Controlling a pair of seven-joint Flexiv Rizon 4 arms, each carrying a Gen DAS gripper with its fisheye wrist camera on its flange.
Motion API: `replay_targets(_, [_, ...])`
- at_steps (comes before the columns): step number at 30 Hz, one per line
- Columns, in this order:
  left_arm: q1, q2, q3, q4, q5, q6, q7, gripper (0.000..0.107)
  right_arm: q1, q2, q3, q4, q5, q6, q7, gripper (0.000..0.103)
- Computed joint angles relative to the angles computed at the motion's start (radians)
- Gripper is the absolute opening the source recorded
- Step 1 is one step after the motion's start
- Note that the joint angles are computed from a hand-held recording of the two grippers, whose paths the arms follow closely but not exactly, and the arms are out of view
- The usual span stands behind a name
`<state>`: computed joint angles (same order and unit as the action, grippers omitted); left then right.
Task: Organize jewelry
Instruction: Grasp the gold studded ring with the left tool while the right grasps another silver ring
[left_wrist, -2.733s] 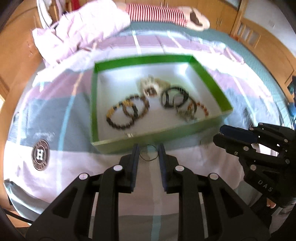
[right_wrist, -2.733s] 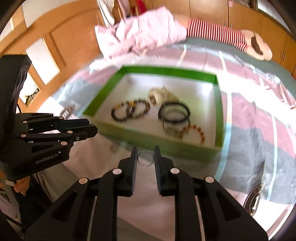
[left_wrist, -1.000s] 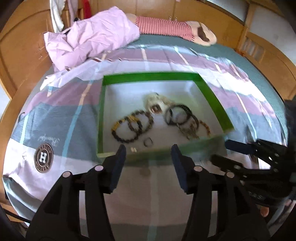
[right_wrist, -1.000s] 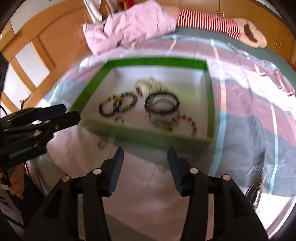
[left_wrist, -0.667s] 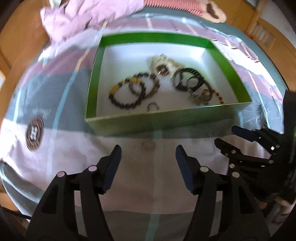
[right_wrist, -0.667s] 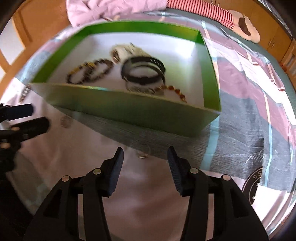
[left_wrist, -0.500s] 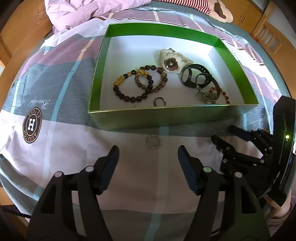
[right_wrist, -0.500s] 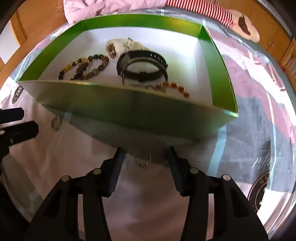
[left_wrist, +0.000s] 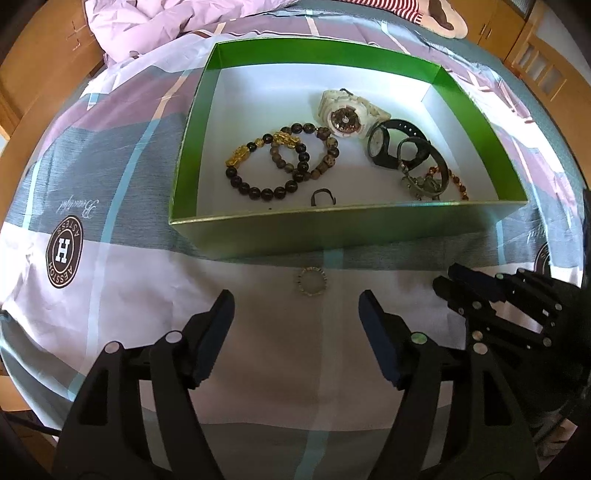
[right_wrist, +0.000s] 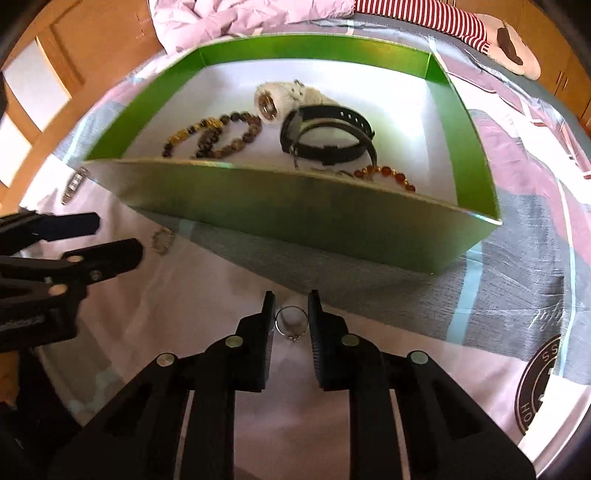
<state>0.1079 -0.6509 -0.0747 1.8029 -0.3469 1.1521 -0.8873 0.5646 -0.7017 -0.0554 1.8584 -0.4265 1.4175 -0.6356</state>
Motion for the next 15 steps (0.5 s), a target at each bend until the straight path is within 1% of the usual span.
replay_targets(3, [0.019,-0.010,-0.010,-0.025,-0.026,-0.042,-0.005,0.070,0.012,0.018,-0.022,0.024,0.004,0.034,0.021,0.019])
replay_targets(6, [0.038,-0.026,-0.020,-0.058,-0.058,-0.104,-0.014,0.070,-0.005,0.023,-0.015,0.025,0.021,0.028,0.027,0.020])
replay_targets(7, [0.048,-0.034,-0.026,-0.071,-0.076,-0.130,-0.018,0.070,-0.012,0.022,-0.007,0.014,0.024,0.014,0.025,0.025])
replay_targets(8, [0.055,-0.039,-0.031,-0.080,-0.092,-0.146,-0.021,0.070,-0.013,0.026,-0.006,0.019,0.028,0.010,0.031,0.034])
replay_targets(9, [0.061,-0.047,-0.034,-0.091,-0.108,-0.163,-0.027,0.070,-0.008,0.034,-0.011,0.034,0.029,0.017,0.040,0.037])
replay_targets(11, [0.060,-0.052,-0.035,-0.094,-0.123,-0.163,-0.033,0.070,-0.012,0.043,-0.008,0.044,0.024,0.018,0.034,0.037])
replay_targets(15, [0.031,-0.057,-0.023,-0.085,-0.090,-0.132,-0.013,0.070,-0.016,0.032,0.007,0.029,0.010,-0.012,0.015,0.037])
